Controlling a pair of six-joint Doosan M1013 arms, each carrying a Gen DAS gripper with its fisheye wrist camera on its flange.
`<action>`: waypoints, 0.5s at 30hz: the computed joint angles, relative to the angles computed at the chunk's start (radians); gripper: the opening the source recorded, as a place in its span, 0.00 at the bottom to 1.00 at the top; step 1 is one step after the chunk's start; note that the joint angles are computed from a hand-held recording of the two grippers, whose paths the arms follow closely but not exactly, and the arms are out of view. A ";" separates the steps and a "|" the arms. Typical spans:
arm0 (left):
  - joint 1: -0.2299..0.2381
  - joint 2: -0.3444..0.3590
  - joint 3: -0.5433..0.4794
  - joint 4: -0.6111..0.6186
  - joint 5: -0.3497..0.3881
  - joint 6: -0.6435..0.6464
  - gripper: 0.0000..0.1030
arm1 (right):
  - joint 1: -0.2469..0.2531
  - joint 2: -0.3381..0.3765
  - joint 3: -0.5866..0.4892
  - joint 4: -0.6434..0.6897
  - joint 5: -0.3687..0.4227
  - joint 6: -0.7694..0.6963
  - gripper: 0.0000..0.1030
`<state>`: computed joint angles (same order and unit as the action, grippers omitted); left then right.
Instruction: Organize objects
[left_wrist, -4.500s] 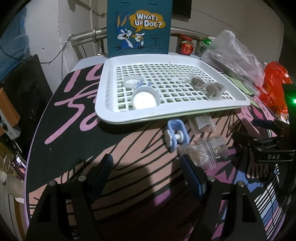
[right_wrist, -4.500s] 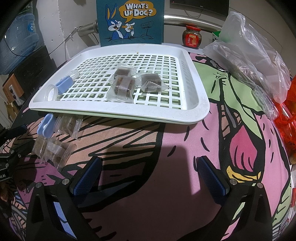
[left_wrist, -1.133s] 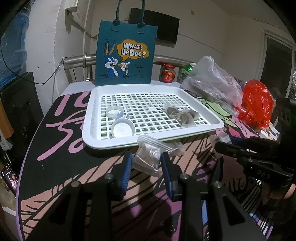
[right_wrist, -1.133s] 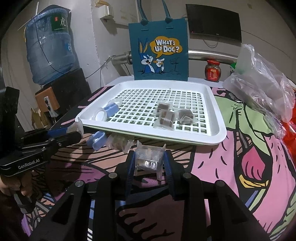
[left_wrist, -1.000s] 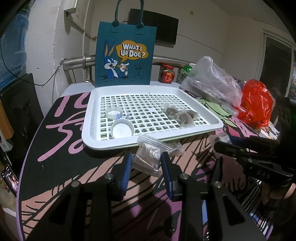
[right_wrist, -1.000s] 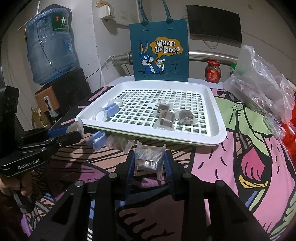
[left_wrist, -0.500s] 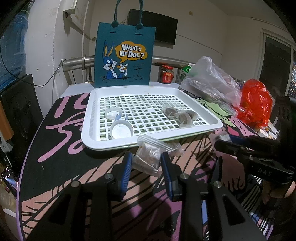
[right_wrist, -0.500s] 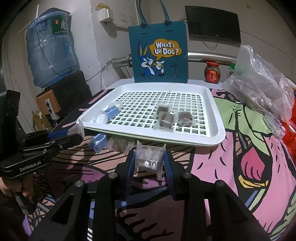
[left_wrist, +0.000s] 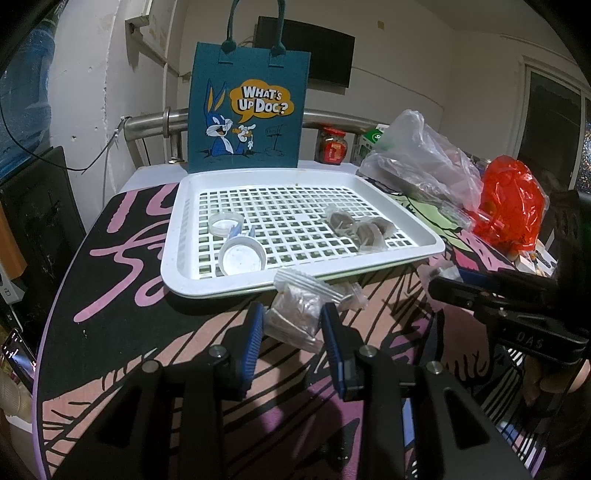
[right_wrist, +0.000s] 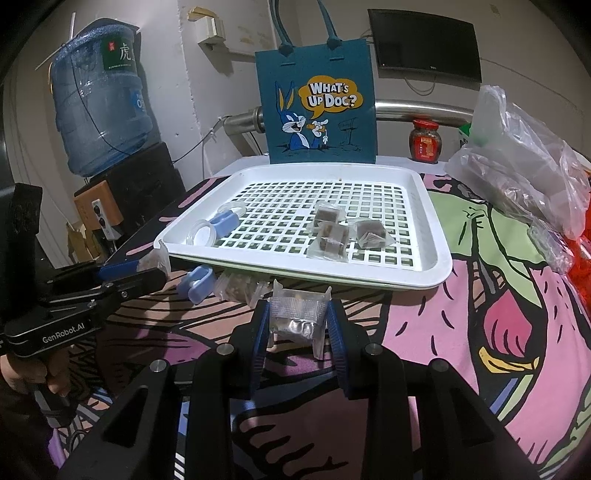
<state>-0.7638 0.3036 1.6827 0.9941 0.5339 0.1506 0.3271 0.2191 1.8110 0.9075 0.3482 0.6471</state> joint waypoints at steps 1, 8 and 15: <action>0.000 0.000 0.000 0.000 0.000 0.000 0.30 | 0.000 0.000 0.000 0.000 0.000 -0.001 0.29; 0.000 0.000 0.000 0.001 0.000 -0.001 0.30 | 0.000 0.000 0.000 0.000 0.000 -0.001 0.29; 0.000 0.000 0.000 -0.003 0.000 0.001 0.30 | -0.002 0.001 0.000 0.008 0.003 -0.008 0.29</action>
